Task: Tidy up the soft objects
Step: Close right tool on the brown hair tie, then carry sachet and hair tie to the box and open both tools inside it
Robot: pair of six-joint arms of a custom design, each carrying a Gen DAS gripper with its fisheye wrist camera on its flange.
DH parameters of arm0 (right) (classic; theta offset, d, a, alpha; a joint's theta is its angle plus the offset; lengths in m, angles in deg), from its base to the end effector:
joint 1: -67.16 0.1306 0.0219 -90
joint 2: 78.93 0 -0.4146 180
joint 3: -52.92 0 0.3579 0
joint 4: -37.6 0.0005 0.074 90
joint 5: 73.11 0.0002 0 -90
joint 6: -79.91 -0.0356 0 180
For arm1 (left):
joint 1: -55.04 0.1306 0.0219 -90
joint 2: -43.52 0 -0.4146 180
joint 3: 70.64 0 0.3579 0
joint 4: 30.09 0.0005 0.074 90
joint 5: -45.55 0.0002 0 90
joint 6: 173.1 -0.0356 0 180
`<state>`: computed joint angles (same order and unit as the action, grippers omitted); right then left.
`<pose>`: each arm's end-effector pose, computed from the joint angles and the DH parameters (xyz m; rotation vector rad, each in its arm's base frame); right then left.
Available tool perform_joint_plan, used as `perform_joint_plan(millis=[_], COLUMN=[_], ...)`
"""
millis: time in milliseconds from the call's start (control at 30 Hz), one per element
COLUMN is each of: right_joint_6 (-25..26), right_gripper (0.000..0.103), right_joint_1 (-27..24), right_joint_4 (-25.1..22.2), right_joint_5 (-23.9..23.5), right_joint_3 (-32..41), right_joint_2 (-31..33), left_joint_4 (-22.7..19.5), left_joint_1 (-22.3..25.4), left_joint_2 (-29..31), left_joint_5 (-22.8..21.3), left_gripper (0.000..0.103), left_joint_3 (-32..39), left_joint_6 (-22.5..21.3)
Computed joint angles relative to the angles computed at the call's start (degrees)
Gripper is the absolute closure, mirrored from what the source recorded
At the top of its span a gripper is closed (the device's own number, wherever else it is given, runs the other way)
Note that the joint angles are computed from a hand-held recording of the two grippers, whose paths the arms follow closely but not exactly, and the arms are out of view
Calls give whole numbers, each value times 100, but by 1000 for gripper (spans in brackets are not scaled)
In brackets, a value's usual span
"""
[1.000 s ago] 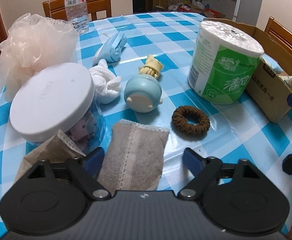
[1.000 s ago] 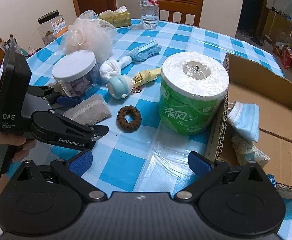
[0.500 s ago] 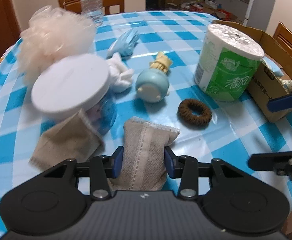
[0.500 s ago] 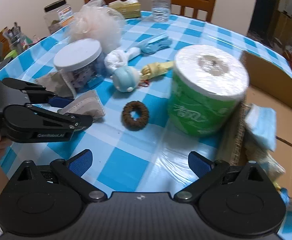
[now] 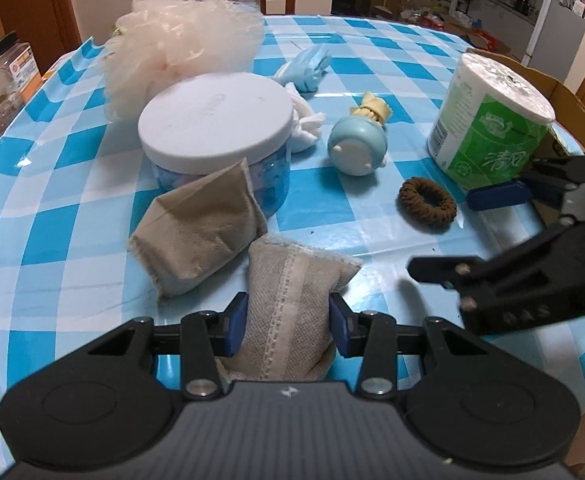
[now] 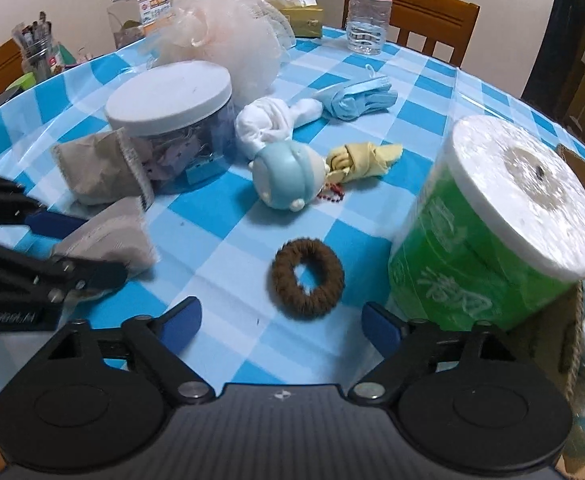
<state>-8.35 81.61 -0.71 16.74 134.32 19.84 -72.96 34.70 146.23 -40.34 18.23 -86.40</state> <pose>0.4730 0.1215 0.3429 -0.3594 2.5196 0.0903 0.4870 -0.1838 0.3578 0.5534 2.5097 -0.2050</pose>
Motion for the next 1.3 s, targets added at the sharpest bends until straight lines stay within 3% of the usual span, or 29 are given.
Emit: perform_joint_plan(millis=[367,567,633,700,767,1000,1300], right_joint_6=[-7,-35,-70,-102,-137,-158,105], right_gripper=[33,33,39,52,57,60,60], right_joint_1=[12,15,6,2,4,5,13], right_joint_4=[165,199,196,151,90,-94,-481], right_joint_5=[-14,77,86,96,114,68,-58], right_joint_3=[121,188,215,253,285,289,322], right_joint_2=[170,242,260,266,269,153,-195], left_joint_4=[43,100,113,105,90,-70,-628], left_joint_1=[21,17,14,15,18,48,147], left_joint_2=[22,22,24,26,24,11,-96], left_joint_5=[15,6,3,20,27,96,266], left_gripper=[56,56,56,58,60,72,77], left_joint_3=[-8,-28,-30,-25,-21,75,320], left_joint_6=[82,81,76,71,57,-70,-532])
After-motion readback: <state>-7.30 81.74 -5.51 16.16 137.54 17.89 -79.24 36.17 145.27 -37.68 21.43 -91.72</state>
